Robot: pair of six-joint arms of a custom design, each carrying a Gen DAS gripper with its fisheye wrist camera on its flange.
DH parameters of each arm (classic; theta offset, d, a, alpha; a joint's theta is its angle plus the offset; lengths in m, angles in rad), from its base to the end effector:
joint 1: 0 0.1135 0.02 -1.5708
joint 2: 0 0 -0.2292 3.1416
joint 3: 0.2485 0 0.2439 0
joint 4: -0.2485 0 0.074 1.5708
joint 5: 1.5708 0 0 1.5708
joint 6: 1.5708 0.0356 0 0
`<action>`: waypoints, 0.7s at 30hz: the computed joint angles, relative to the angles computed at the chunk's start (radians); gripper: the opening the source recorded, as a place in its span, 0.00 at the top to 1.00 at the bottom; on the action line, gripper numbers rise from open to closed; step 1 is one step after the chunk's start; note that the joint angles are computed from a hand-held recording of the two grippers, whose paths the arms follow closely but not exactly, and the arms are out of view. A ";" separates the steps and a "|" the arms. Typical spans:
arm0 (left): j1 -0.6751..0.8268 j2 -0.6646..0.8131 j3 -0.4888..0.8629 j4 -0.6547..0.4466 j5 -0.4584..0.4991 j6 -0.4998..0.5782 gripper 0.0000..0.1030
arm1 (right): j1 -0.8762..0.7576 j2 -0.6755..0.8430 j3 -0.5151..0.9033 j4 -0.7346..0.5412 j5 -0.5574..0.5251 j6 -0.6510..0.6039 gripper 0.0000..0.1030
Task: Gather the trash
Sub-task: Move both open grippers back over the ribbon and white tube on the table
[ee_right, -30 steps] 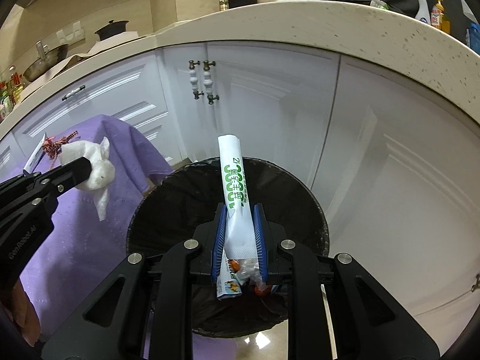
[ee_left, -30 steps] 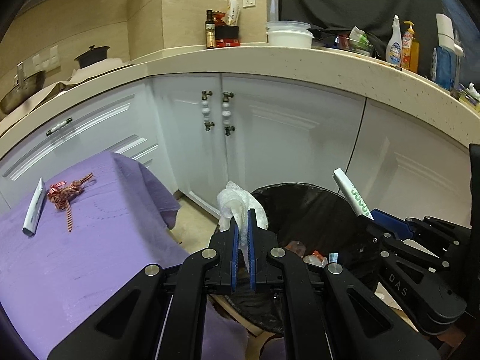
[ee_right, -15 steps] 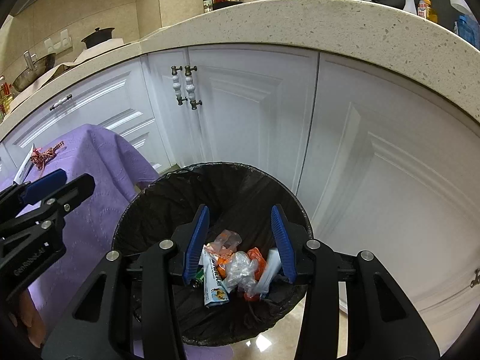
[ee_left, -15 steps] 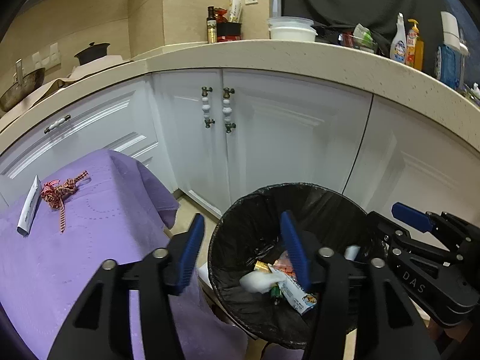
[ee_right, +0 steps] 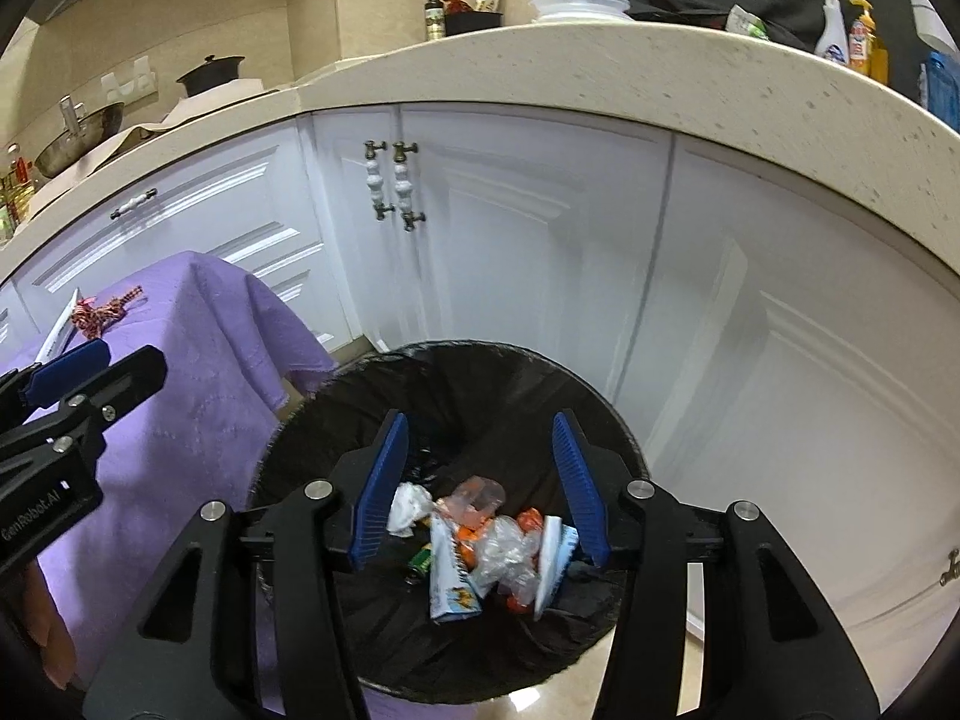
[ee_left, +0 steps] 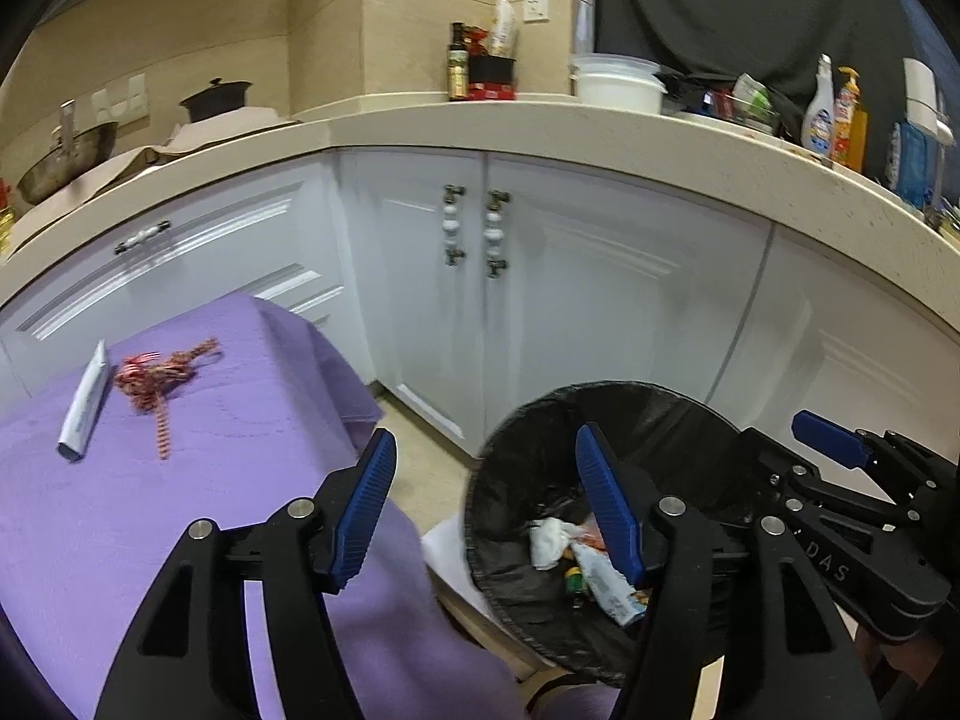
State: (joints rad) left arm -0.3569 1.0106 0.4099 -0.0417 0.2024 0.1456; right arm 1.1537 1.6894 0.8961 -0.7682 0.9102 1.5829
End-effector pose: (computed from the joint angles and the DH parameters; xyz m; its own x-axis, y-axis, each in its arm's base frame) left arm 0.1983 -0.0816 0.1583 -0.4839 0.3321 -0.8097 0.5693 0.8221 -0.0030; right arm 0.1297 0.2232 0.1189 -0.5531 0.2663 -0.7894 0.4118 0.9111 0.0189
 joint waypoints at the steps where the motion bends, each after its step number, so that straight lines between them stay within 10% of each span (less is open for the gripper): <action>1: 0.038 -0.008 0.004 -0.011 0.014 0.012 0.40 | -0.005 0.006 0.012 0.015 0.002 -0.024 0.53; 21: 0.840 0.456 0.364 0.030 0.249 0.244 0.35 | -0.124 0.485 0.721 0.354 -0.144 -0.726 0.51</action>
State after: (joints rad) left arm 0.4828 1.4671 0.7740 -0.0119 0.4509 0.3891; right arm 1.0294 2.1748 1.6168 -0.4140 0.7667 0.8569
